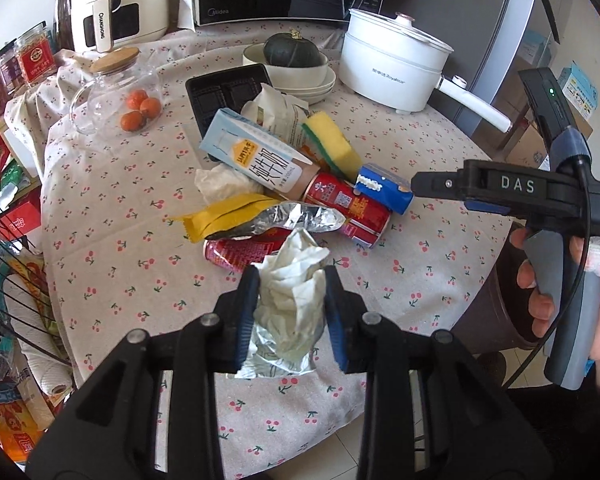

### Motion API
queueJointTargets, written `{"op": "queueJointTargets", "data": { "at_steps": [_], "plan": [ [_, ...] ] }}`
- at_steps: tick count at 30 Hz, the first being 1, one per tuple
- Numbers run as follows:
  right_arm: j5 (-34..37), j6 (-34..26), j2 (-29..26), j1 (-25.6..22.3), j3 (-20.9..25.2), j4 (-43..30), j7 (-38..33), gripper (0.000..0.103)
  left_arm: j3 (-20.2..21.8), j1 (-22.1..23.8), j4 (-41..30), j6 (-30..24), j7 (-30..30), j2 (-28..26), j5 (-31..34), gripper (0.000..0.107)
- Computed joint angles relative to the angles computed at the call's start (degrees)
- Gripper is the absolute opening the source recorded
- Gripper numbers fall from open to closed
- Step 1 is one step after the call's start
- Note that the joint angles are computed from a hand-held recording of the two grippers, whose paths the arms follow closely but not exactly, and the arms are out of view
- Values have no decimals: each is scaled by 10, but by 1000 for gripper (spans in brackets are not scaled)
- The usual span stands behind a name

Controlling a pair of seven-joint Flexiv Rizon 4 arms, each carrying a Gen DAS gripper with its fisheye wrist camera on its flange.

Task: Collect trash
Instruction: 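Grasp the crumpled plastic bag with the left tool while the right tool grasps the blue snack box, then carry the bag and blue box over the brown bin and release both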

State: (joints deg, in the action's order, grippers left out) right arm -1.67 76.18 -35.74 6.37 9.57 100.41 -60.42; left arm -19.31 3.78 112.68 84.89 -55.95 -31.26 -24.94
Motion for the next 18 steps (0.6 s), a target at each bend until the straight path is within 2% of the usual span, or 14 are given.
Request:
{"op": "queueJointTargets", "data": {
  "at_steps": [7,11,15,18],
  "plan": [
    [-35,14,-52,64,-62,-44,84,103,-25,31,15,5,10,5,-18,34],
    [-55,33,-71,86,-94,-52,138,103,-13,22,6,-4,5,0,-18,34],
    [-68,40,-83,86,-100,-55,169,102,8,5,-4,-13,-5,-6,-12,34],
    [-73,47,-80,74,-92,-46,175,86,14,-1,-9,-16,-9,-9,-9,34]
  ]
}}
